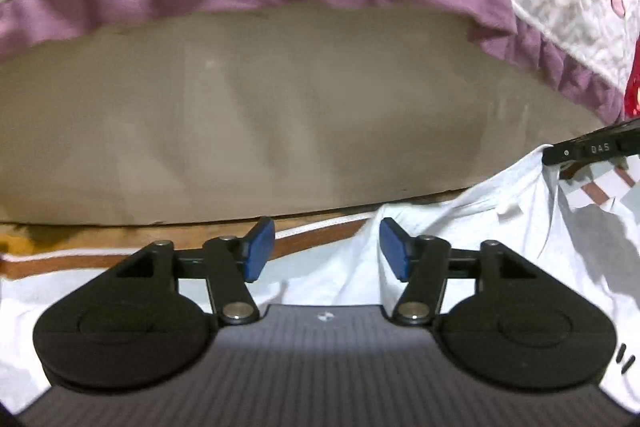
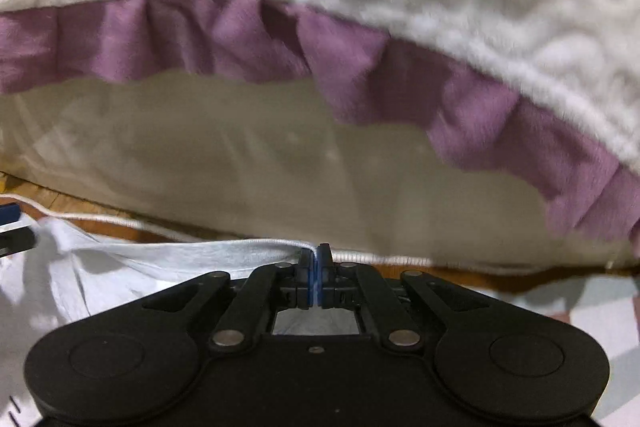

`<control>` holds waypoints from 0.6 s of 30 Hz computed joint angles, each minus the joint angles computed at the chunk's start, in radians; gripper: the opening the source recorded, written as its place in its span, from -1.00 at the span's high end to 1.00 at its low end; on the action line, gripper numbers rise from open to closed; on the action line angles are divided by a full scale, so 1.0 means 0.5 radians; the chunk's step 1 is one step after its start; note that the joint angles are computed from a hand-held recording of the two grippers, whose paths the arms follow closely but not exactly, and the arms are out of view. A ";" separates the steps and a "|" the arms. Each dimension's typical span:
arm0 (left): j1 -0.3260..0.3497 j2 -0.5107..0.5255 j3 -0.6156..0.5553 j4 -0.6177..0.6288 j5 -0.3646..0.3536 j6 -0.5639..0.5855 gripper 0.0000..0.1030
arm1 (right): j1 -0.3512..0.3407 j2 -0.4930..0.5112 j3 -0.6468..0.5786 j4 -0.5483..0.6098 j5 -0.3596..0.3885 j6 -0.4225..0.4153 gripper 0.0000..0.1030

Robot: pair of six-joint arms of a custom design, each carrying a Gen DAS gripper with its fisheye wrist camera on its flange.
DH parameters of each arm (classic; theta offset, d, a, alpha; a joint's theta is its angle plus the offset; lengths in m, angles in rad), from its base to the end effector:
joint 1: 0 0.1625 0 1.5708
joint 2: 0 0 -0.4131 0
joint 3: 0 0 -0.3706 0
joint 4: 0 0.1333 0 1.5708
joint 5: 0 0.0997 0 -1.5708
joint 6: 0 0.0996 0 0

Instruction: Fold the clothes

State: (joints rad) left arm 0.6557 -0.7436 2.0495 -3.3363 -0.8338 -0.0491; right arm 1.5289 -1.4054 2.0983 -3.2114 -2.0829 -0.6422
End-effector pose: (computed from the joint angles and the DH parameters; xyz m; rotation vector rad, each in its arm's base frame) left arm -0.2926 -0.4777 0.0626 0.8516 2.3854 -0.9745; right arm 0.0642 -0.4850 0.3635 0.3714 -2.2076 0.8770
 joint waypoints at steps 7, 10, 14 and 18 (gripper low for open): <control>0.015 -0.483 0.373 0.496 0.467 -0.719 -0.17 | 0.077 0.367 -0.075 -0.467 -0.375 -0.446 0.99; 0.004 -0.699 0.539 0.747 0.563 -1.014 -0.17 | 0.098 0.483 -0.099 -0.621 -0.510 -0.502 0.44; 0.012 -0.884 0.686 0.869 0.538 -1.158 -0.21 | 0.119 0.464 -0.006 -0.798 -0.452 -0.373 0.15; 0.128 -0.887 0.659 0.682 0.370 -1.036 -0.22 | 0.098 0.243 0.134 -0.509 -0.077 0.104 0.13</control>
State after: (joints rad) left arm 0.7196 -1.1869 2.3791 -2.9950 -0.6491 -0.5672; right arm 1.5781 -1.2837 2.1654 -3.4660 -2.1213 -0.5903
